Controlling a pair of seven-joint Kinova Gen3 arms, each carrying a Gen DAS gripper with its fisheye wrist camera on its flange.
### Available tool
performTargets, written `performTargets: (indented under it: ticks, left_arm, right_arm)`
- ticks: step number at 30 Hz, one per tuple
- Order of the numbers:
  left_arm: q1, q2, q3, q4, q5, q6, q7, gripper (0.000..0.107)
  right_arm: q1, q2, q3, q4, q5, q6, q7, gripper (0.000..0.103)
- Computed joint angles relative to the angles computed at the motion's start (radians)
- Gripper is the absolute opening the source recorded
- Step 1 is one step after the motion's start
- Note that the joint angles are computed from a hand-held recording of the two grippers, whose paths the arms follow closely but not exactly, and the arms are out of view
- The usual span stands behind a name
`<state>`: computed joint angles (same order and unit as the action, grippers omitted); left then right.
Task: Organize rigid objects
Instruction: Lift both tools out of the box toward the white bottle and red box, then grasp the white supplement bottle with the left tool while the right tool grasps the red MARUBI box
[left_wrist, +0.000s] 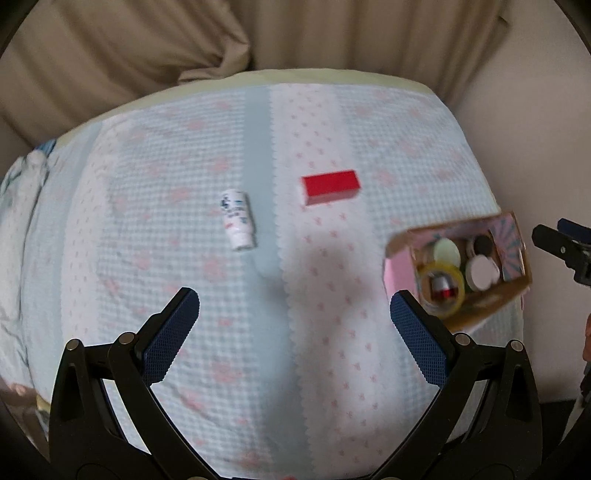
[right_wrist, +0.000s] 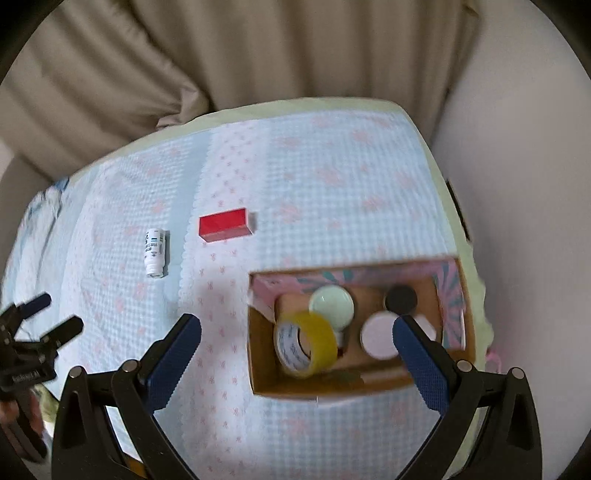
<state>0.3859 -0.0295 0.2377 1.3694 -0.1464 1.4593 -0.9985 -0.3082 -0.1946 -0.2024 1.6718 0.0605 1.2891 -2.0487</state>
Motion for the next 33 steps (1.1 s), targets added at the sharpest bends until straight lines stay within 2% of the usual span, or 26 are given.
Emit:
performTargets:
  ticks: [2,6,9,10,15,19,22,24,28,29,31,33]
  left_arm:
    - [-0.024,0.003,-0.025,0.001,0.009,-0.006,-0.023,0.103]
    - [-0.089,0.036,-0.077,-0.005,0.036,-0.02,-0.097,0.103]
    - [-0.123,0.078,-0.1,-0.013,0.055,-0.028,-0.126,0.103]
    - [-0.14,0.099,-0.113,-0.016,0.071,-0.032,-0.139,0.103]
    - [-0.232,0.207,-0.162,-0.001,0.201,-0.054,-0.185,0.103]
    - [-0.251,0.296,-0.17,-0.004,0.21,-0.074,-0.187,0.103]
    - [-0.265,0.367,-0.175,-0.021,0.225,-0.086,-0.191,0.103]
    - [-0.272,0.41,-0.178,-0.031,0.233,-0.1,-0.192,0.103]
    - [-0.283,0.494,-0.18,-0.06,0.241,-0.113,-0.203,0.1]
    - [-0.283,0.517,-0.18,-0.07,0.24,-0.113,-0.206,0.098]
    - [-0.285,0.552,-0.18,-0.084,0.241,-0.111,-0.213,0.095]
    - [-0.29,0.577,-0.18,-0.09,0.251,-0.115,-0.215,0.091]
  right_arm:
    - [-0.018,0.043,-0.027,-0.05,0.044,-0.002,0.009,0.103]
    - [-0.072,0.156,-0.032,-0.158,0.105,0.021,0.104,0.103]
    - [-0.174,0.246,0.058,-0.23,0.123,0.037,0.204,0.103]
    - [-0.184,0.272,0.067,-0.251,0.125,0.037,0.245,0.103]
    - [-0.094,0.409,-0.059,-0.331,0.142,0.013,0.448,0.103]
    - [-0.092,0.499,-0.072,-0.351,0.127,-0.029,0.611,0.103]
    - [-0.06,0.563,-0.149,-0.354,0.167,-0.065,0.733,0.103]
    - [-0.06,0.598,-0.166,-0.352,0.188,-0.09,0.814,0.103]
    - [-0.139,0.682,-0.086,-0.369,0.188,-0.119,0.977,0.103]
    - [-0.172,0.703,-0.045,-0.373,0.183,-0.127,1.013,0.103]
    - [-0.237,0.745,0.04,-0.394,0.161,-0.131,1.081,0.097]
    - [-0.262,0.782,0.067,-0.41,0.164,-0.126,1.113,0.092]
